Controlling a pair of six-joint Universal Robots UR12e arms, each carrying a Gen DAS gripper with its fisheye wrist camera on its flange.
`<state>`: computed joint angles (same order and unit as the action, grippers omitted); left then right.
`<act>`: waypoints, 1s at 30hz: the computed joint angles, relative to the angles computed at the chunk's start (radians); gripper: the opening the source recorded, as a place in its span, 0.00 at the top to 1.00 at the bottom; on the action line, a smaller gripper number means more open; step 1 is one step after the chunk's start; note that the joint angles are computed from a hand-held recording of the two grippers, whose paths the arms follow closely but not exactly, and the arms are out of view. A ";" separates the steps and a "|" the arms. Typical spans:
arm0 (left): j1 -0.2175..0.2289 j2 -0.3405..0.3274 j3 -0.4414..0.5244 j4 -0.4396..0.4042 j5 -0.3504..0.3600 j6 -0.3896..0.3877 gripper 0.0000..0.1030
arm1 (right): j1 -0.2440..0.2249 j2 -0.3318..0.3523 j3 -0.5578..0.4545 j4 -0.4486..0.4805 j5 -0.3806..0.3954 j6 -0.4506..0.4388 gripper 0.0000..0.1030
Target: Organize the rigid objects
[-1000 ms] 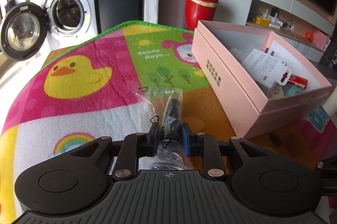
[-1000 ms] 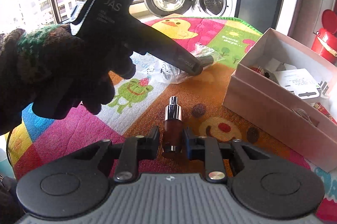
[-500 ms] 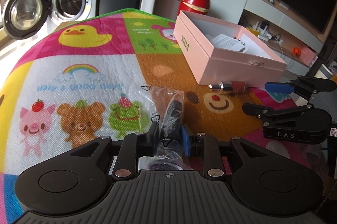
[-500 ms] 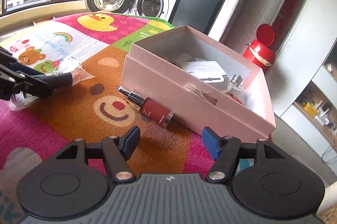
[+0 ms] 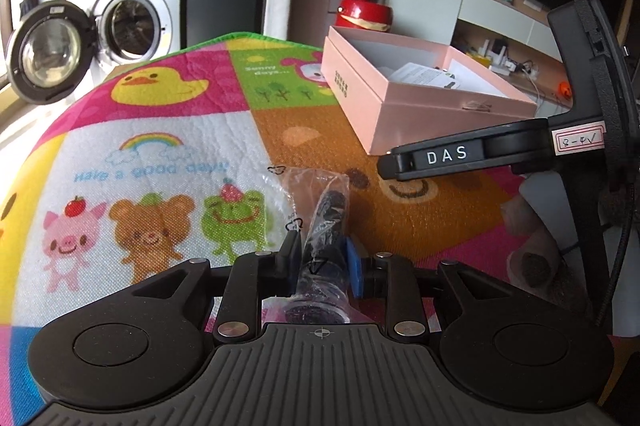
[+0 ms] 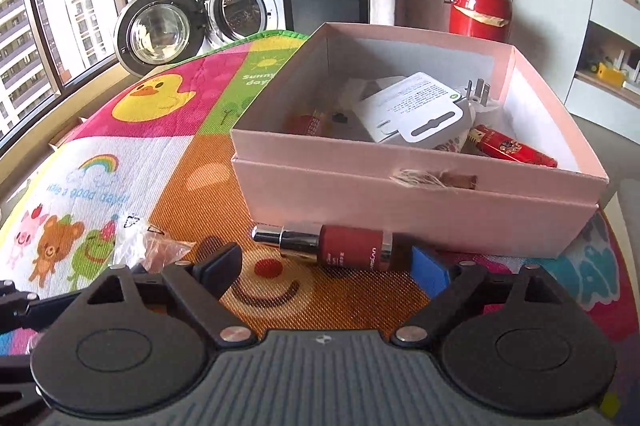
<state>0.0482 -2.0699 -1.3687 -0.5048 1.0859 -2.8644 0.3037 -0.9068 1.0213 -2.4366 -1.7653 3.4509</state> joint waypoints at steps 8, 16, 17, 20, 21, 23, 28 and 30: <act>0.008 0.005 0.010 -0.057 -0.026 -0.011 0.73 | 0.015 0.013 -0.011 -0.009 -0.062 -0.032 0.25; -0.007 0.013 -0.008 -0.016 0.016 0.062 0.75 | 0.000 -0.054 0.095 -0.056 -0.020 -0.099 0.25; -0.005 0.015 -0.011 -0.022 0.000 0.073 0.76 | -0.004 -0.067 0.113 -0.063 -0.005 -0.105 0.25; 0.000 0.024 -0.023 -0.038 -0.037 0.109 0.76 | -0.011 -0.110 0.177 -0.097 0.015 -0.141 0.25; -0.001 0.028 -0.028 -0.040 -0.040 0.125 0.76 | -0.012 -0.122 0.195 -0.107 0.011 -0.151 0.25; -0.002 0.037 -0.036 -0.051 -0.047 0.155 0.77 | -0.014 -0.149 0.234 -0.127 0.000 -0.172 0.25; 0.000 0.054 -0.042 -0.108 -0.108 0.209 0.77 | -0.016 -0.206 0.313 -0.204 -0.036 -0.229 0.25; -0.002 0.060 -0.044 -0.100 -0.121 0.221 0.77 | -0.016 -0.226 0.340 -0.257 -0.055 -0.254 0.25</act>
<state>0.0464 -2.0103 -1.4124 -0.6048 0.9646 -2.6435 0.2882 -1.1326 1.3608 -2.6937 -1.8200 3.1967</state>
